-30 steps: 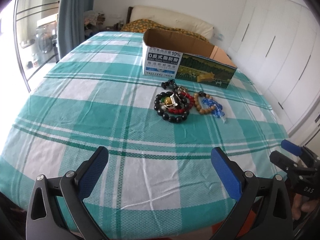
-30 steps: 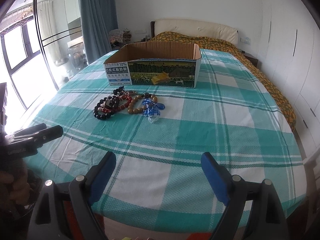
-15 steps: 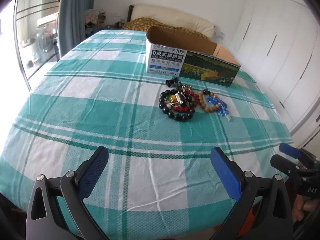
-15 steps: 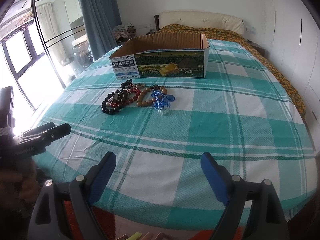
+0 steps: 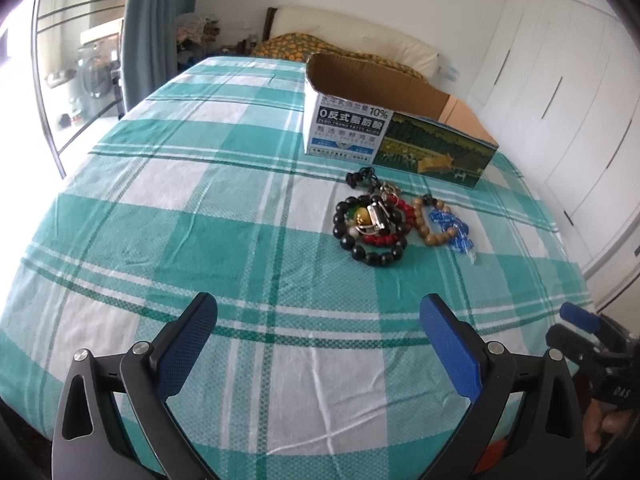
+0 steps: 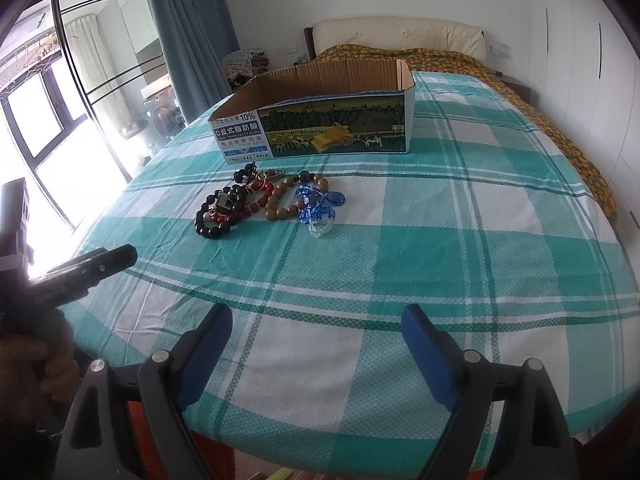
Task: Organize jewelry
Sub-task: 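Withdraw both tools from the box toward the remaining bracelets, then grasp the black bead bracelet with the left tool while the right tool grasps the blue crystal piece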
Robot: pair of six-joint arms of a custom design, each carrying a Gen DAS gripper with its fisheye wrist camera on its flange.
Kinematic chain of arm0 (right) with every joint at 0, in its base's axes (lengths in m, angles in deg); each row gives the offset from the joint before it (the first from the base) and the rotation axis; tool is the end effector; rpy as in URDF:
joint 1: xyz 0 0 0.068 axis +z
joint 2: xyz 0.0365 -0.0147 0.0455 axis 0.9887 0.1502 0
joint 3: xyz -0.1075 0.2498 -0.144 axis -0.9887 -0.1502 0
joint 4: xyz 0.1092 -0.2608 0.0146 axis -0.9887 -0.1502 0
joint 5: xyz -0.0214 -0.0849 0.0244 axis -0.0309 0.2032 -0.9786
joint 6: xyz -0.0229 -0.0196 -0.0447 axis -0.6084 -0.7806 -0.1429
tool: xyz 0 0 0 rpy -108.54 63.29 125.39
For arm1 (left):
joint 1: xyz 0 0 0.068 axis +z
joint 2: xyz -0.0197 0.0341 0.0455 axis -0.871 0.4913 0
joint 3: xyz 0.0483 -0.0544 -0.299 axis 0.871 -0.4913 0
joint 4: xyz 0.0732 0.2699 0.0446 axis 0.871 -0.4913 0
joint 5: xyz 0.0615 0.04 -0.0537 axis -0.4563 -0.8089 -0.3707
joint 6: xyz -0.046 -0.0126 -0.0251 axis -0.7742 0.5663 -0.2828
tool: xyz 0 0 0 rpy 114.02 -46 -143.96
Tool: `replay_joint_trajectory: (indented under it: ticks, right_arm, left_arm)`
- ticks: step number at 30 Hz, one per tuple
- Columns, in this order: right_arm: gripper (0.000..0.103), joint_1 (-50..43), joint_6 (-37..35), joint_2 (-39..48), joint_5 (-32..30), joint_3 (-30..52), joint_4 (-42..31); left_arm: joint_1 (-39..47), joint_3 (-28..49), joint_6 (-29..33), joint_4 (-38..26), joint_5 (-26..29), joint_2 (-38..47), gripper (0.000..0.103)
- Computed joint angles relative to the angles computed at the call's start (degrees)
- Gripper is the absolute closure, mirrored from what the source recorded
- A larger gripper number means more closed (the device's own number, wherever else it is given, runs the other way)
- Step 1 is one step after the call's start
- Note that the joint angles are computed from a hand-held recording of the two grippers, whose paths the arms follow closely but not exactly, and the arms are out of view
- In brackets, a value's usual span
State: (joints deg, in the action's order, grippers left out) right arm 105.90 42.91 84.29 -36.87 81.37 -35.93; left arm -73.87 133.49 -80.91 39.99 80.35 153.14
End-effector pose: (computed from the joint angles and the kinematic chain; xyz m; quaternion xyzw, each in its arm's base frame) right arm 0.1791 0.0756 0.2771 0.0385 0.9384 0.0756 0.3349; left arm 0.2417 -0.0622 0.2608 0.0554 0.9297 -0.1355 0.3381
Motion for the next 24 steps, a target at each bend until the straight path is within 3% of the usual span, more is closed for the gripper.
replay_joint_trajectory:
  ticks: [9,17,24]
  right_arm:
    - [0.015,-0.4,0.2,-0.7,-0.1,-0.2,-0.8]
    - [0.015,-1.2,-0.3,-1.0,-0.3,-0.3,-0.7]
    - [0.015,-5.2,-7.1,3.4,-1.4,1.7,3.4]
  left_arm:
    - [-2.5,6.6,0.6,3.3,-4.8,11.9,0.002]
    - [-5.3,9.3,0.7,4.6,-12.8,19.5,0.003]
    - [-6.5,9.9,1.0,4.6,-14.7,20.9,0.002]
